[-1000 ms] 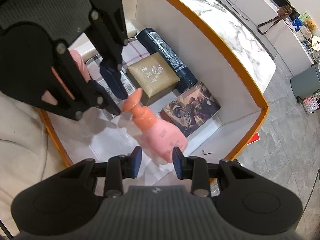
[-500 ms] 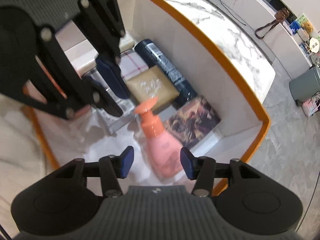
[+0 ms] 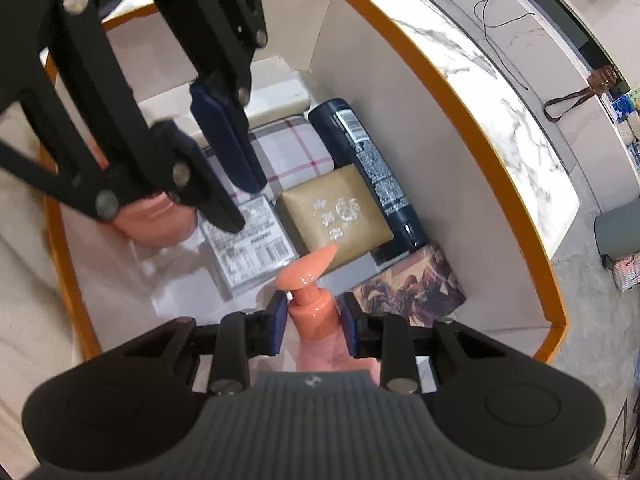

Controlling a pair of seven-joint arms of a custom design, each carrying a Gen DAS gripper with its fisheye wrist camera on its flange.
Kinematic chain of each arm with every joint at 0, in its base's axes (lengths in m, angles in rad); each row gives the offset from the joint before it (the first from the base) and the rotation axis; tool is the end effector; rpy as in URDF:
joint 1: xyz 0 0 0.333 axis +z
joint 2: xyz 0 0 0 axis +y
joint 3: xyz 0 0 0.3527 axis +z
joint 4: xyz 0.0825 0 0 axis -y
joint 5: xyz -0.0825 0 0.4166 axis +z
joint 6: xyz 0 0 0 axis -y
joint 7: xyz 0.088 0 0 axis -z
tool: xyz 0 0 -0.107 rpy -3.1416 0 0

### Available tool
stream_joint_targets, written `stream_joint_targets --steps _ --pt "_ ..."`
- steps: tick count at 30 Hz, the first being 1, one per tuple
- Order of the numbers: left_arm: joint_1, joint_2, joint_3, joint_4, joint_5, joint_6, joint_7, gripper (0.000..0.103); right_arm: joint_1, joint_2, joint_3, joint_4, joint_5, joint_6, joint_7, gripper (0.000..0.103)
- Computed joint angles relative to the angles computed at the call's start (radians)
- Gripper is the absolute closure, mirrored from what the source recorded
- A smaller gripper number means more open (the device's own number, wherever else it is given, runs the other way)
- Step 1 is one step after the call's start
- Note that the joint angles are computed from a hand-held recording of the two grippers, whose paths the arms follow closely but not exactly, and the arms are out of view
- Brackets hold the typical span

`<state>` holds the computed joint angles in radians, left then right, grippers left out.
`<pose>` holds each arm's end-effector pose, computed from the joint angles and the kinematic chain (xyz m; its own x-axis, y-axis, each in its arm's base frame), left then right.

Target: Organize rigid objects

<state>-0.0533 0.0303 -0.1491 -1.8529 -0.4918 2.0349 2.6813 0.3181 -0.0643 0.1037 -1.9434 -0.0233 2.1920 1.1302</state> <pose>0.6023 -0.1497 0.5477 -0.9068 -0.4065 0.1118 -0.4109 0.7926 -0.4506 0.5457 0.2455 0.5676 0.7433 -0.6502 0.1571 -0.6023 -0.7528 -0.2656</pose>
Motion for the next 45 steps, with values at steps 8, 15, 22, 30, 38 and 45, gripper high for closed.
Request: stream_joint_targets --steps 8,15,22,30,38,45 --pt "0.009 -0.015 0.010 -0.013 -0.010 0.012 0.012 0.084 0.015 0.050 0.007 0.067 -0.037 -0.100 0.005 0.074" --pt "0.016 -0.023 0.019 -0.009 -0.015 0.020 0.010 0.084 0.037 0.083 0.007 0.090 -0.081 -0.134 0.066 0.074" --pt "0.027 -0.065 0.039 -0.028 -0.055 0.017 0.049 0.084 0.041 0.072 0.003 0.118 -0.098 -0.151 0.139 0.063" --pt "0.068 -0.119 0.098 -0.033 -0.088 0.051 0.082 0.083 0.053 0.030 0.025 0.126 -0.080 0.023 0.327 0.044" --pt "0.120 -0.155 0.152 -0.075 -0.046 0.103 0.036 0.076 0.114 0.142 0.050 0.257 -0.087 0.140 0.381 0.044" --pt "0.143 -0.145 0.178 -0.148 -0.045 0.132 0.143 0.071 0.209 0.309 0.040 0.431 -0.139 0.102 0.333 0.044"
